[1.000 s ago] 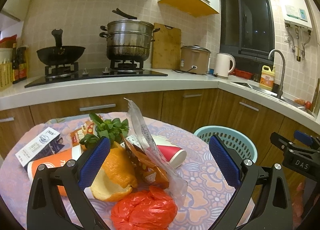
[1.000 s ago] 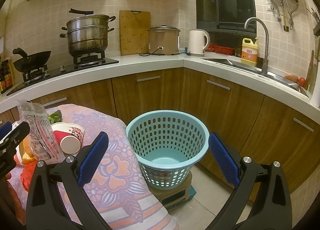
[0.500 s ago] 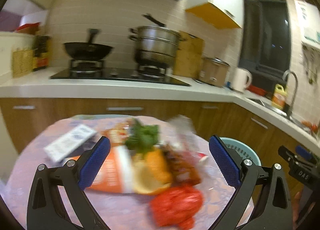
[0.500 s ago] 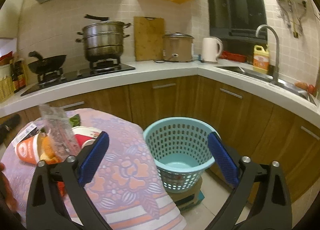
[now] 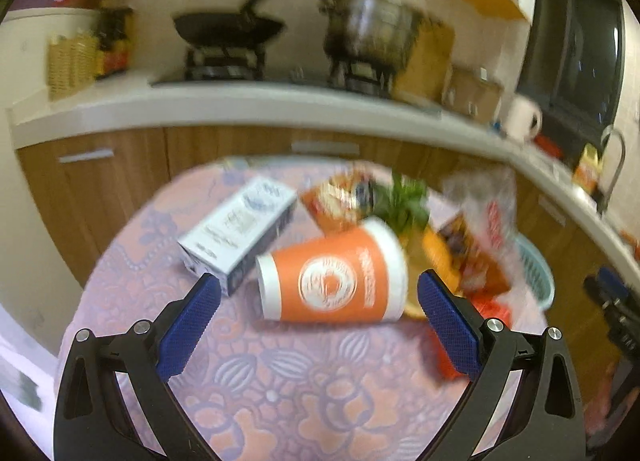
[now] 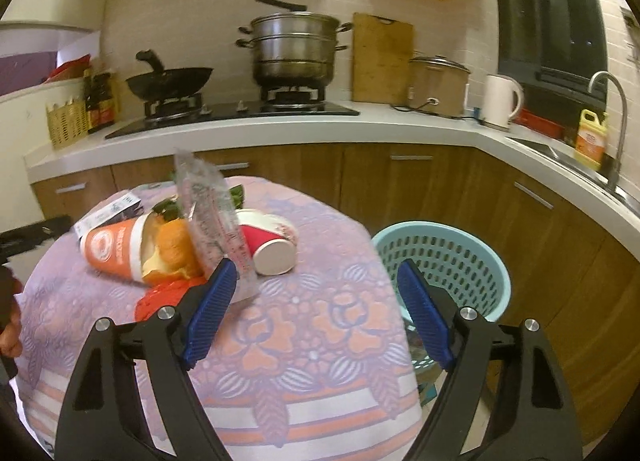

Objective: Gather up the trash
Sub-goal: 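Grasp the orange paper cup with the left tool while the right tool grasps the red plastic bag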

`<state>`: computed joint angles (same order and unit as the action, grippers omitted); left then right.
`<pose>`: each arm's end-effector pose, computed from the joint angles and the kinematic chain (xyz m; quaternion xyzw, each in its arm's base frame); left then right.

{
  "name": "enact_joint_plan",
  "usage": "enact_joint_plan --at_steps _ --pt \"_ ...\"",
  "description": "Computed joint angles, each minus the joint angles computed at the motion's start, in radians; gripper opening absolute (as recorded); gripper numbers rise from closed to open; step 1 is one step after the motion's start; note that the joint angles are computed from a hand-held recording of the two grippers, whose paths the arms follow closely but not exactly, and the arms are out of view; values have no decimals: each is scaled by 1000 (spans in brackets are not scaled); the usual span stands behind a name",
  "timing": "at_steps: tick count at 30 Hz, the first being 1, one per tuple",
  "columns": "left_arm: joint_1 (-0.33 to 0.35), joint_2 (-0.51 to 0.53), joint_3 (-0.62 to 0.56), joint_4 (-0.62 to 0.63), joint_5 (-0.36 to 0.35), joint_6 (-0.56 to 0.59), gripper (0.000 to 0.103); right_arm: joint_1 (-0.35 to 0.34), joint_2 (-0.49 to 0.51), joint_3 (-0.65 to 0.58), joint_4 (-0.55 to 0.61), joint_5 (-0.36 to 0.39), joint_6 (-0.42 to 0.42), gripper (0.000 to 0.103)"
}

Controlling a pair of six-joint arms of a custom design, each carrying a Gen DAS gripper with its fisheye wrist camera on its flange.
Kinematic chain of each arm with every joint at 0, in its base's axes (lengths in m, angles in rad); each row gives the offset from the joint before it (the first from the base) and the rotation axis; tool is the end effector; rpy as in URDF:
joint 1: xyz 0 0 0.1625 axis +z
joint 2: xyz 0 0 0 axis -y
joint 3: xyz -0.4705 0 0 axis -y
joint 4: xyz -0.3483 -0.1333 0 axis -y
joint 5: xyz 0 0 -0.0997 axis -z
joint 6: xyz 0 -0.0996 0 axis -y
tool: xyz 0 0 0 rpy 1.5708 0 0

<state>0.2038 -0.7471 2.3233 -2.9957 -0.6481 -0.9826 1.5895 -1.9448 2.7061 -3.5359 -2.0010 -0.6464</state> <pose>-0.3808 -0.2959 0.0595 0.2036 0.8700 -0.3834 0.2337 0.0955 -0.1988 0.4208 0.1486 -0.8006 0.4718 0.3381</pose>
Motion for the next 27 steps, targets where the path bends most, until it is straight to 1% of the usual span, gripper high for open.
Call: enact_joint_plan --at_steps 1,2,4,6,8,9,10,12,14,17,18,19,20,22,24,26,27 --pt "18 2 -17 35 -16 3 95 2 -2 -1 10 -3 3 78" --pt "27 9 -21 37 -20 9 94 5 -5 -1 21 -7 8 78" --pt "61 21 -30 36 -52 6 93 -7 14 4 0 -10 -13 78" --pt "79 33 -17 -31 -83 19 88 -17 23 6 -13 -13 -27 78" --pt "79 54 17 -177 -129 59 87 -28 20 4 -10 -10 -33 78" --pt "75 62 30 -225 -140 70 87 -35 22 4 -15 -8 -35 78" --pt "67 65 35 -238 -144 70 87 -43 23 5 -19 -5 -36 78" --pt "51 64 45 -253 -159 64 87 -55 11 0 4 3 -29 78" --pt "40 57 46 -240 -180 44 88 -62 5 -2 17 6 -25 78" --pt "3 51 75 -291 -243 55 88 -72 4 5 8 13 -32 78" --pt "-12 45 82 -293 -280 71 88 -71 8 5 3 11 -34 78" --pt "-25 35 81 -267 -306 84 88 -70 16 9 -12 9 -37 78" --pt "-41 20 78 -214 -314 82 88 -72 20 10 -17 9 -39 78" --pt "-65 -10 62 -92 -281 50 88 -82 18 11 -10 17 -35 78" --pt "-68 -34 56 -31 -229 45 89 -92 14 12 4 24 -32 78" --pt "-44 -46 47 -26 -194 63 91 -93 16 13 12 24 -31 78" --pt "-13 -48 36 -36 -191 86 91 -92 17 14 12 23 -31 78"
